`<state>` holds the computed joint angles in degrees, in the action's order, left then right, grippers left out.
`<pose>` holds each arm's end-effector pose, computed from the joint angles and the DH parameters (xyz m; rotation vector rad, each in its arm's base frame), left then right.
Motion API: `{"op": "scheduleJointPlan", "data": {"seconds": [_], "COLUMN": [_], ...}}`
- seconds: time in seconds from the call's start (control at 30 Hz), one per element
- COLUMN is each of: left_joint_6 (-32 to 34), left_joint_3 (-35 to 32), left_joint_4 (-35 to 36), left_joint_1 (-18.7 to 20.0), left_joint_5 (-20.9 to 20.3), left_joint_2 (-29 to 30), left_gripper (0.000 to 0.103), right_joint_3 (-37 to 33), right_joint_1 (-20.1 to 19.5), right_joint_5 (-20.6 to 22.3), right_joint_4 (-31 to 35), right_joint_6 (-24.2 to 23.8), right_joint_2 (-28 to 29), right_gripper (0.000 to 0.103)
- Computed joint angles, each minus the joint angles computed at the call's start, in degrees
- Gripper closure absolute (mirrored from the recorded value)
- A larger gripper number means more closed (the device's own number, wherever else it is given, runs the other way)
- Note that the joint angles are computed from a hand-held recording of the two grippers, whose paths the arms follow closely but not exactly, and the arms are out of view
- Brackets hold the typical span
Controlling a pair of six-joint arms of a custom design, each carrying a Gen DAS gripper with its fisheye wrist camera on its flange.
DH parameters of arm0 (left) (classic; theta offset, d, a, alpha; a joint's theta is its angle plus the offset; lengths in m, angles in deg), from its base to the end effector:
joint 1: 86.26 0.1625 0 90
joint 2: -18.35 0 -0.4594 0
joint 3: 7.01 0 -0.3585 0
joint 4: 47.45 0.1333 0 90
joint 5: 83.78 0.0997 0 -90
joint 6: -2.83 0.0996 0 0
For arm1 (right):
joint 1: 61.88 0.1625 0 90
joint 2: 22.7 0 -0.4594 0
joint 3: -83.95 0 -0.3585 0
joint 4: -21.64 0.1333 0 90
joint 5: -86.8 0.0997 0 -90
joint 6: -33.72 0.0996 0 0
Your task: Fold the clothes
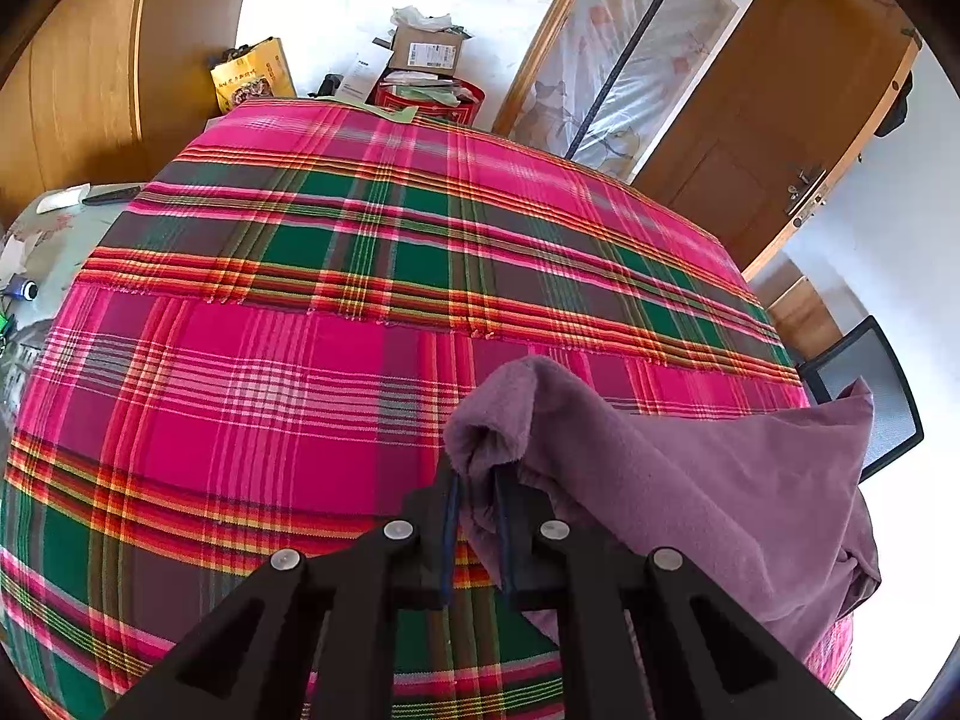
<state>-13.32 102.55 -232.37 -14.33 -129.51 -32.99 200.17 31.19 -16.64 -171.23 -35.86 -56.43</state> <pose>0.0072 -0.6318 0.2189 -0.2819 2.3914 -1.0421 0.1398 -0.5494 0.0061 1.5782 -2.2445 0.2351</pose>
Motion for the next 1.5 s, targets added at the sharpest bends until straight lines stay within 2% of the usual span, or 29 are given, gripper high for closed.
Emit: {"op": "scheduleJointPlan", "data": {"seconds": [0.1, 0.2, 0.33, 0.53, 0.73, 0.93, 1.13, 1.5], "left_joint_6": [0.6, 0.1, 0.4, 1.0, 2.8, 2.5, 0.9, -0.5], "left_joint_3": [0.1, 0.7, 1.4, 3.6, 6.2, 9.1, 11.1, 10.8], "left_joint_4": [-0.6, -1.5, -2.4, -5.3, -10.0, -12.2, -11.9, -9.5], "left_joint_1": [0.1, 0.5, 0.6, 0.3, -0.7, -0.7, 0.5, 2.8], "left_joint_5": [-0.7, -2.6, -3.1, -3.0, 0.0, 5.0, 8.8, 11.8], "left_joint_2": [-0.3, -1.1, -1.8, -3.6, -6.5, -9.6, -13.0, -14.9], "left_gripper": [0.092, 0.092, 0.092, 0.092, 0.092, 0.092, 0.092, 0.092], "right_joint_3": [-0.6, -0.5, 0.3, 0.8, 1.3, -0.7, -3.6, -8.1], "right_joint_1": [-0.1, 0.1, 0.5, 1.0, 2.3, 4.0, 6.2, 8.6], "right_joint_5": [-0.3, -0.9, -1.6, 1.2, 8.1, 10.9, 12.4, 14.1], "right_joint_4": [2.2, 2.6, 1.3, 7.0, 13.2, 18.8, 22.0, 27.8], "right_joint_6": [2.4, 3.9, 4.8, 7.4, 8.0, 9.0, 10.2, 10.6], "right_joint_2": [-0.5, -0.7, -0.9, -3.6, -5.9, -3.7, 0.5, 4.3], "right_gripper": [0.055, 0.064, 0.075, 0.076, 0.076, 0.077, 0.076, 0.076]}}
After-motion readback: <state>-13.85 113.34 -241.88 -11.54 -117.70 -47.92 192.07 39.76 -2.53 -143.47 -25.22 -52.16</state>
